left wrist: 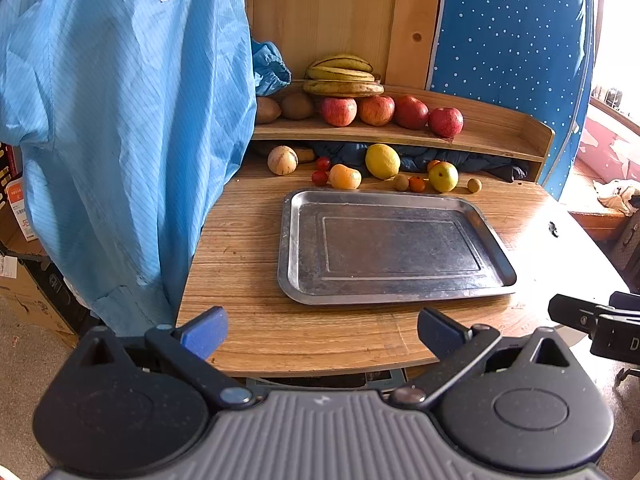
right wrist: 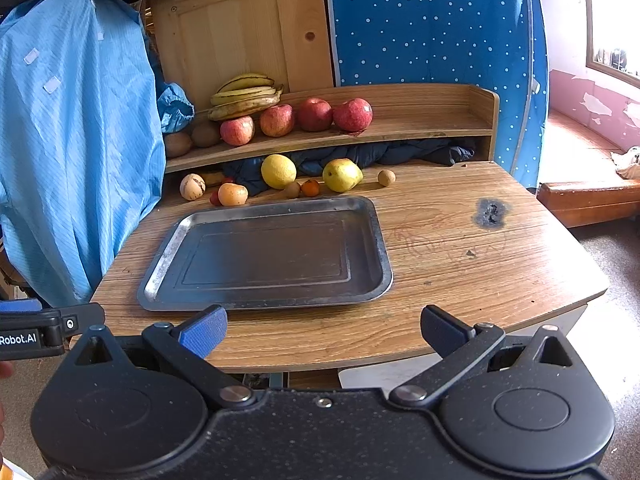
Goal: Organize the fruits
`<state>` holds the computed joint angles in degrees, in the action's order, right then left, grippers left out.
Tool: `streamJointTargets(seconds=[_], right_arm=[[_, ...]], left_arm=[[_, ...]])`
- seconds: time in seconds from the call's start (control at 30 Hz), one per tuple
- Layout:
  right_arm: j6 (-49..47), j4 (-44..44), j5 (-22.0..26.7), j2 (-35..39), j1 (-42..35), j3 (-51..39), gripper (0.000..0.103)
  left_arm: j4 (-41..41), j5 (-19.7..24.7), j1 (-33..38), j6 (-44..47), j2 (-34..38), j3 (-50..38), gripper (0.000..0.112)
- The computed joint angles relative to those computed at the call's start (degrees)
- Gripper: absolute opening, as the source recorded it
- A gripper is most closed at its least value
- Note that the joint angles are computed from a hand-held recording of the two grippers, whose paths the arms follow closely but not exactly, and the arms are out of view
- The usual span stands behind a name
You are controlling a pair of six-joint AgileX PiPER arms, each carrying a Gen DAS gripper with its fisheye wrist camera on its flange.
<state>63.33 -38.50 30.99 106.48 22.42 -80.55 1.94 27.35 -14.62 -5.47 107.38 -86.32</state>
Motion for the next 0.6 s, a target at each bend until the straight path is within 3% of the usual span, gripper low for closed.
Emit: streamJointTargets(seconds=[0.6], right_arm=[[2.1,-1.8,0.2,-1.8,0.0,2.2,0.103]], left_arm=[[-1.1,0.4,0.2,0.8,-0.2,-0.2,0.103]])
